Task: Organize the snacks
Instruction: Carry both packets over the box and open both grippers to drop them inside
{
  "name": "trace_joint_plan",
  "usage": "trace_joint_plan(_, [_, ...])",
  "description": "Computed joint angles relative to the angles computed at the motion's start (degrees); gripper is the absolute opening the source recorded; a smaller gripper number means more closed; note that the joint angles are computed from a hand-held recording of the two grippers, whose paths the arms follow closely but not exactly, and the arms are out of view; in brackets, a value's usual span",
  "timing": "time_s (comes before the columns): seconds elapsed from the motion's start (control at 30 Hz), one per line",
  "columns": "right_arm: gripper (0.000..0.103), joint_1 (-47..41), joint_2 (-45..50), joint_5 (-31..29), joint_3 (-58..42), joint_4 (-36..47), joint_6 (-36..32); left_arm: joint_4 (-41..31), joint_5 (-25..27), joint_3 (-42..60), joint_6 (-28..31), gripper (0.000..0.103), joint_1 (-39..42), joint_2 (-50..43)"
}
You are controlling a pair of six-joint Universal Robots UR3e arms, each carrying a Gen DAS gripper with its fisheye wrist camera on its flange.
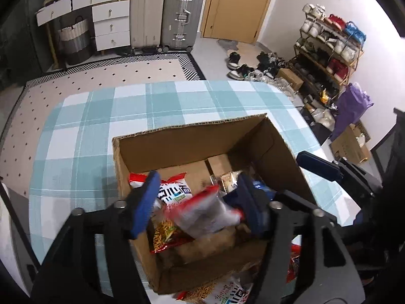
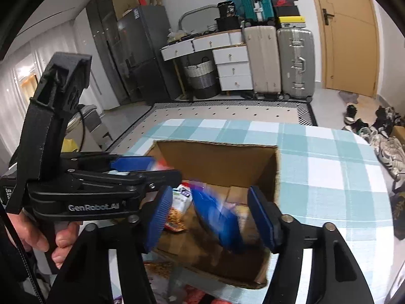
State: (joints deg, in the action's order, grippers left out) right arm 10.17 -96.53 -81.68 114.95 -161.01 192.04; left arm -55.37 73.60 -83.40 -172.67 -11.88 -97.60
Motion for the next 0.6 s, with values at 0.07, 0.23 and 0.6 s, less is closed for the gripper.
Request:
trace_joint_plan(0.07, [0.077, -1.4, -1.7, 1.0, 2.1, -1.4, 0.4, 1.0, 0.4, -1.0, 0.0, 0.071, -0.1, 0.9])
trace_joint_plan(0.23, [0.078, -3.1, -7.0, 2.2, 5.8, -1.7, 1.2, 1.3, 1.1, -2.8, 0.5, 0.072, -0.6, 3.8])
trace_joint_plan(0.6, [0.079, -0.5, -16.9, -2.1, 8.1, 2.7, 2.2, -0.2, 2.6, -8.7, 1.2, 0.078, -0.5, 14.9])
